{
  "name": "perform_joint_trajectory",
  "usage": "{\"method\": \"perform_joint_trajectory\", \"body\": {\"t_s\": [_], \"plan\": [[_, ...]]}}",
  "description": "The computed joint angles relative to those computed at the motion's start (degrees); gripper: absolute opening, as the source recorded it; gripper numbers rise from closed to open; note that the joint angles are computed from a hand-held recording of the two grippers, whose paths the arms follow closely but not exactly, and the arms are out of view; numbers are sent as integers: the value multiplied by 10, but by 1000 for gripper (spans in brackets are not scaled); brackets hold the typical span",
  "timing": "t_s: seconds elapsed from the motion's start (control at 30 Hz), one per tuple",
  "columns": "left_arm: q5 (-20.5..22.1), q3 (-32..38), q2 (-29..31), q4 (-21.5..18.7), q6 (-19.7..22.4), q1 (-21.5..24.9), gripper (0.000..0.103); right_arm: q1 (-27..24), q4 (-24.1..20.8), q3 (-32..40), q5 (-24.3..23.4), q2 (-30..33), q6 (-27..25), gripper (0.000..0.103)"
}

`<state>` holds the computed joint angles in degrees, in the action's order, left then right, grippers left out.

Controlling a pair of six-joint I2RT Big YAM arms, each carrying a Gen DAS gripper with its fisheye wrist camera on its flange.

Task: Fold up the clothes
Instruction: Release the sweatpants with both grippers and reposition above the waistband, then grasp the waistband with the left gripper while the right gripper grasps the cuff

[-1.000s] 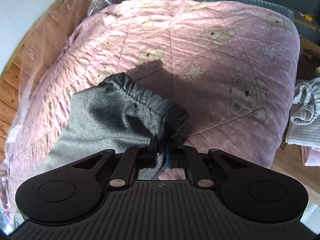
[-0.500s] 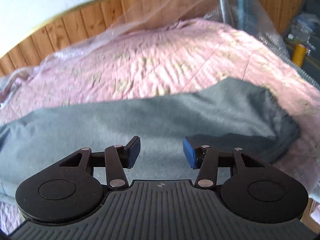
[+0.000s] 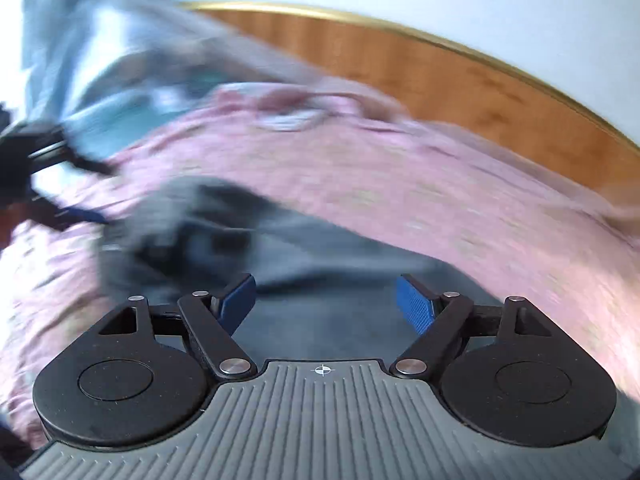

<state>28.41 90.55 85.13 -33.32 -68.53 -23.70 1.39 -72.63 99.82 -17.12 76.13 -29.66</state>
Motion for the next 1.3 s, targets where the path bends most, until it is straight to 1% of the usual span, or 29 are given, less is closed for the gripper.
{"method": "perform_joint_trajectory", "body": {"t_s": [0.07, 0.1, 0.13, 0.17, 0.2, 0.23, 0.27, 0.3, 0.37, 0.43, 0.5, 0.53, 0.57, 0.63, 0.67, 0.7, 0.73, 0.8, 0.83, 0.9, 0.93, 0.97, 1.0, 1.07, 1.13, 1.2, 1.27, 1.3], "plan": [[5, 9, 4, -9, 21, 1, 70, 82, -25, 10, -6, 36, -45, 83], [0, 12, 2, -18, 35, 2, 70, 111, -31, 6, 12, 48, -61, 83], [-14, 14, -3, -30, 50, 4, 70, 138, -37, 3, 31, 61, -76, 79], [-31, 15, -9, -42, 65, 5, 70, 146, -37, 4, 44, 68, -67, 61], [-48, 17, -15, -60, 78, 8, 70, 152, -37, 6, 57, 75, -55, 47], [-59, 17, -21, -79, 93, 11, 70, 158, -37, 8, 69, 83, -43, 23], [-63, 18, -24, -100, 114, 15, 70, 143, -44, 29, 37, 89, 10, 19], [-65, 19, -26, -121, 137, 19, 70, 125, -45, 45, 10, 94, 61, 18], [-60, 25, -21, -162, 169, 23, 70, 92, -42, 73, -30, 102, 156, 13], [-53, 32, -9, -170, 181, 20, 70, 71, -43, 88, -67, 109, 217, 12], [-39, 51, 11, -181, 198, 12, 70, 59, -42, 96, -81, 116, 240, 12], [-49, 72, 26, -202, 218, 4, 71, 57, -42, 100, -76, 119, 239, 12], [-82, 102, 45, -243, 250, -8, 70, 56, -40, 100, -75, 119, 243, 12], [-145, 153, 77, -309, 312, -30, 57, 54, -37, 101, -74, 119, 252, 12], [-174, 176, 90, -337, 344, -40, 45, 55, -33, 91, -71, 111, 252, 12], [-191, 185, 94, -355, 362, -44, 32, 55, -32, 84, -72, 105, 252, 11], [-202, 189, 94, -369, 374, -45, 21, 53, -32, 82, -77, 102, 252, 8], [-224, 196, 95, -395, 396, -48, 10, 52, -36, 78, -92, 98, 250, 5], [-228, 190, 89, -401, 397, -45, 8, 52, -38, 76, -102, 97, 248, 4], [-222, 166, 71, -402, 390, -33, 6, 54, -47, 73, -123, 96, 239, 3], [-213, 152, 62, -396, 380, -26, 6, 56, -59, 72, -139, 96, 226, 3], [-203, 143, 56, -390, 369, -21, 6, 62, -74, 69, -144, 97, 212, 3], [-203, 147, 58, -394, 367, -20, 6, 67, -89, 67, -148, 99, 197, 3], [-211, 166, 66, -409, 368, -23, 4, 81, -99, 47, -127, 95, 169, 3], [-192, 170, 63, -394, 369, -20, 4, 84, -102, 35, -109, 91, 156, 3], [-169, 177, 63, -376, 368, -16, 13, 74, -97, 37, -111, 89, 159, 3], [-148, 190, 73, -356, 361, -13, 19, 60, -89, 44, -116, 90, 170, 3], [-125, 185, 73, -337, 340, -9, 19, 52, -84, 50, -118, 91, 180, 3]]}}
